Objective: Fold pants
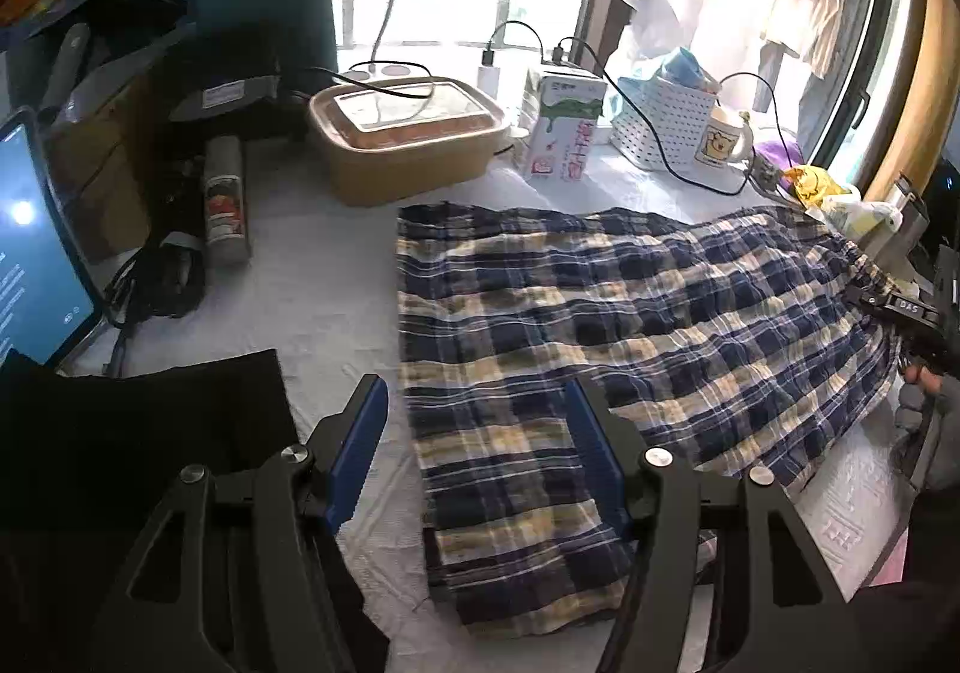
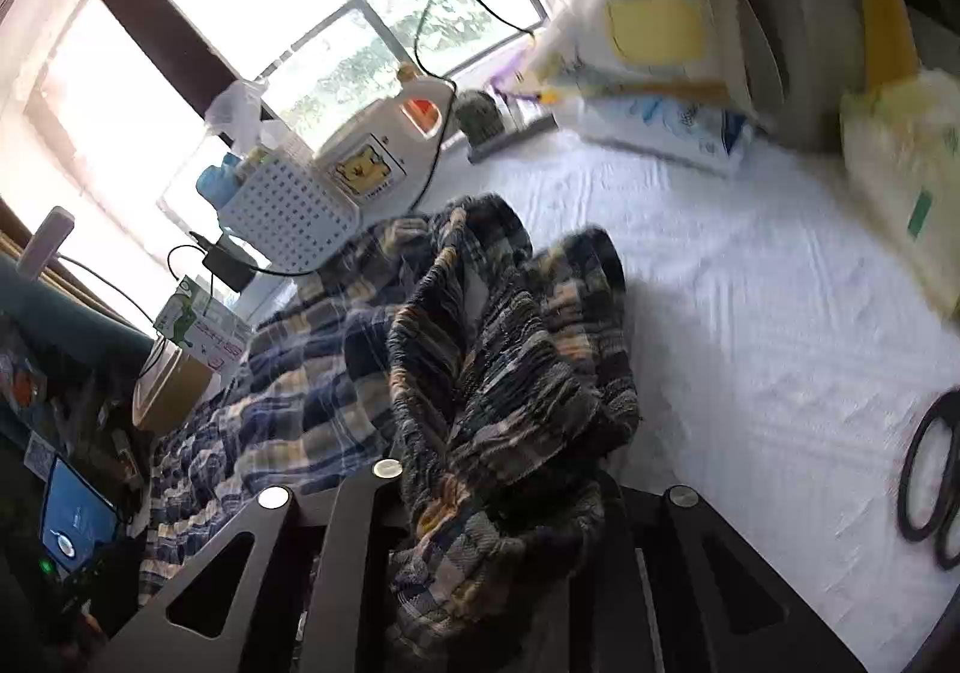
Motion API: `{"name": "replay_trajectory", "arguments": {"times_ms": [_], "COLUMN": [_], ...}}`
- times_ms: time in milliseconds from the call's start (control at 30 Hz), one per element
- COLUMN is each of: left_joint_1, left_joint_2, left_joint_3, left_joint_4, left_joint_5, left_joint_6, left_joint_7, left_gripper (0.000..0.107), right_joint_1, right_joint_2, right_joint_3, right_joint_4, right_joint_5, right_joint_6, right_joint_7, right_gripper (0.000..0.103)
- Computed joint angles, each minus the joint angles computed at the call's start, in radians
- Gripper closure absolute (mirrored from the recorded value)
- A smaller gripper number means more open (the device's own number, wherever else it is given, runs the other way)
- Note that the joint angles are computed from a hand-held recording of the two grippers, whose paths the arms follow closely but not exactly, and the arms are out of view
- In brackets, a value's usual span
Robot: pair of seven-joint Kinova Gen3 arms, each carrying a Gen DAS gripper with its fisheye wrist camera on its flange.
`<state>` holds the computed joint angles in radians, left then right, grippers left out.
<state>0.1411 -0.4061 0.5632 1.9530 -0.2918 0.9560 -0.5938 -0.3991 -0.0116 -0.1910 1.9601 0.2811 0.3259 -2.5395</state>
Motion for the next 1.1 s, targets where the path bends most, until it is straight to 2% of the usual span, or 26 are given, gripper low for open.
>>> {"name": "replay_trajectory", "arguments": {"times_ms": [300, 533, 600, 700, 900, 1100], "left_joint_1": [0.011, 0.000, -0.004, -0.009, -0.014, -0.031], "left_joint_2": [-0.046, -0.113, -0.135, -0.161, -0.228, -0.307], "left_joint_3": [-0.062, -0.109, -0.121, -0.129, -0.160, -0.226], "left_joint_4": [0.042, 0.085, 0.097, 0.110, 0.133, 0.163], "left_joint_5": [0.042, 0.099, 0.117, 0.144, 0.198, 0.259], "left_joint_6": [-0.033, -0.072, -0.081, -0.093, -0.106, -0.098], "left_joint_7": [-0.038, -0.103, -0.128, -0.173, -0.257, -0.327], "left_gripper": [0.046, 0.046, 0.046, 0.046, 0.046, 0.046], "right_joint_1": [-0.017, -0.134, -0.184, -0.246, -0.416, -0.560], "right_joint_2": [-0.043, -0.002, 0.028, 0.079, 0.229, 0.418], "right_joint_3": [-0.091, -0.146, -0.147, -0.137, -0.126, -0.107], "right_joint_4": [-0.101, -0.244, -0.297, -0.377, -0.554, -0.748], "right_joint_5": [0.297, 0.491, 0.524, 0.510, 0.564, 0.539], "right_joint_6": [0.124, 0.239, 0.271, 0.291, 0.389, 0.504], "right_joint_7": [-0.196, -0.265, -0.255, -0.202, -0.113, 0.058], "right_gripper": [0.090, 0.090, 0.090, 0.090, 0.090, 0.090]}}
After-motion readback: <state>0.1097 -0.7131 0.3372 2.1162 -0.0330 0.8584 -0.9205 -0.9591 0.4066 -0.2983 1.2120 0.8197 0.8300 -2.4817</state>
